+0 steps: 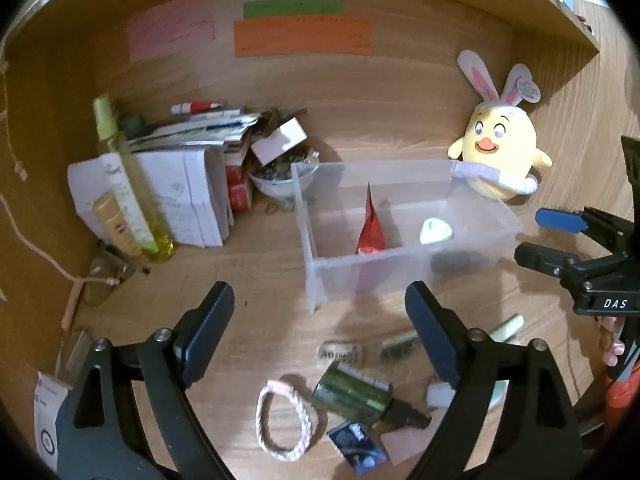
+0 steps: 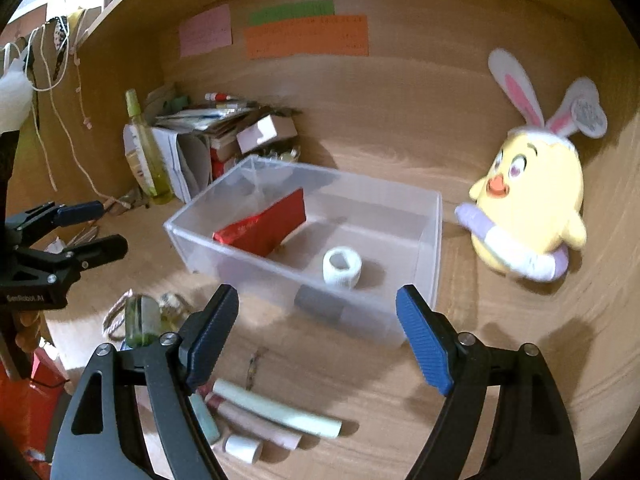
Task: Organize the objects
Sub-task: 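Release the red packet with the left gripper while the right gripper releases the lipstick into the box, then grasp the green glass jar with the left gripper while the right gripper grasps a pale green tube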
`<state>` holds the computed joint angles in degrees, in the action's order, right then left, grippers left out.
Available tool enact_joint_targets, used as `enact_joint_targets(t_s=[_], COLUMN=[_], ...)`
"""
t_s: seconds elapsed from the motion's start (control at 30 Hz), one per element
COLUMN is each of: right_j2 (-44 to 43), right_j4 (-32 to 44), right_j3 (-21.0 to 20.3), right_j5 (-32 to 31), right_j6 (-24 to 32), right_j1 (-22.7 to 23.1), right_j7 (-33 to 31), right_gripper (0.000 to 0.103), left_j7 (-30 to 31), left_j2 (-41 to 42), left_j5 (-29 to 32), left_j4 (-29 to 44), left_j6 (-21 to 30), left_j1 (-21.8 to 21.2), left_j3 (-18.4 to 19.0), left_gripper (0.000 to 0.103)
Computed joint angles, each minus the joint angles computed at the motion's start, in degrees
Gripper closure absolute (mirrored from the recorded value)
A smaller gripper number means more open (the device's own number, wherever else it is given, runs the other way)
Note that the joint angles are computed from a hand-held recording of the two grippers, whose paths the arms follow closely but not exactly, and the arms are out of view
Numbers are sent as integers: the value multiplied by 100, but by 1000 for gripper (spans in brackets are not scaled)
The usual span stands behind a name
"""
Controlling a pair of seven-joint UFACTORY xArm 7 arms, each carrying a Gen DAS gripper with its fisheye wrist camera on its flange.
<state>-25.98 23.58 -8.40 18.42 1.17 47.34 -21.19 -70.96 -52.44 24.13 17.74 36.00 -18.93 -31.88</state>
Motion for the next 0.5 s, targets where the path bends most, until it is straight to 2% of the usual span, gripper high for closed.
enact_joint_targets(t_s=[0.27,0.4,0.5], right_j2=[-68,31,112], right_j4=[-393,-522,-554], right_j3=[-79,-363,-363], right_j5=[80,357,470], right_j6=[97,151,207], right_j1=[175,474,479], right_j7=[25,-66,-126], right_gripper=[24,24,24], left_j7=[-337,-640,-802], left_j2=[-90,2,141], left_j5=[-334,-405,-422], left_j4=[-343,-495,-557], left_j6=[89,-75,-249], left_j1=[-466,-636,-725], left_j3=[-58,-117,-120], left_gripper=[15,15,15])
